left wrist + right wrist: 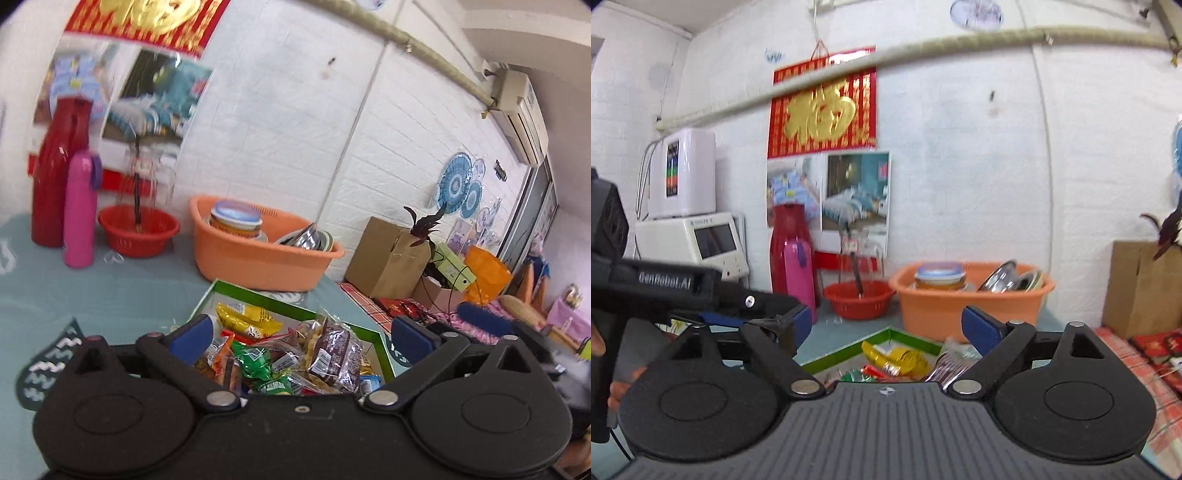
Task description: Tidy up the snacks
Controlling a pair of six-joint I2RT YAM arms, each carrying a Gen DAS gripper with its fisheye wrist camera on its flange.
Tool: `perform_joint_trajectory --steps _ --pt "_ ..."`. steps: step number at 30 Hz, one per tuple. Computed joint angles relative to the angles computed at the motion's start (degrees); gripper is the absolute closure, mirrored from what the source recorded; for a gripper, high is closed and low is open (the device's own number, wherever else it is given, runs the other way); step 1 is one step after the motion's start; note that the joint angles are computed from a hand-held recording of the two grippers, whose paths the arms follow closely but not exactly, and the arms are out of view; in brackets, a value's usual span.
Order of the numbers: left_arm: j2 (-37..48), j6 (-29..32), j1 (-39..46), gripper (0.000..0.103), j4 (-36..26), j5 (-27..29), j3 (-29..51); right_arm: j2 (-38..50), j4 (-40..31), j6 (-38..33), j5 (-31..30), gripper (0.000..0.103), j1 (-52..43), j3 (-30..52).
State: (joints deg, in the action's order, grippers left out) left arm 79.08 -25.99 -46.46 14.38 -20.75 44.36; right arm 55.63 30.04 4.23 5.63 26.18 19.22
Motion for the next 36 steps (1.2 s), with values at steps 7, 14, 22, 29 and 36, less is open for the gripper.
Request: perform_joint_trajectory --steps 7,14,22,29,36 --pt "-4.40 -3.08 -17.56 0.000 -13.23 -23.11 1.69 -30.07 -29.86 0.20 8.81 0.000 8.00 -0.49" --pt "0.68 -15.25 -26.34 0.000 -19.59 -30.57 0.64 -44.11 -46.08 4.12 16.84 0.000 14.95 -5.75" --pt "11.39 -25.69 -28.27 0.000 -22.37 -33.46 1.81 -40.27 -44.17 9.56 19.25 0.000 16.67 -12.79" --pt "13.99 -28.60 -27.23 0.000 -25.46 -33.35 3.97 -34.71 -38.50 10.38 21.96 0.000 18.17 -14.43" --pt "14.43 -28.95 -26.57 0.000 -25.09 -33.12 3.86 -33.85 -37.08 9.34 21.65 0.000 17.48 -14.25"
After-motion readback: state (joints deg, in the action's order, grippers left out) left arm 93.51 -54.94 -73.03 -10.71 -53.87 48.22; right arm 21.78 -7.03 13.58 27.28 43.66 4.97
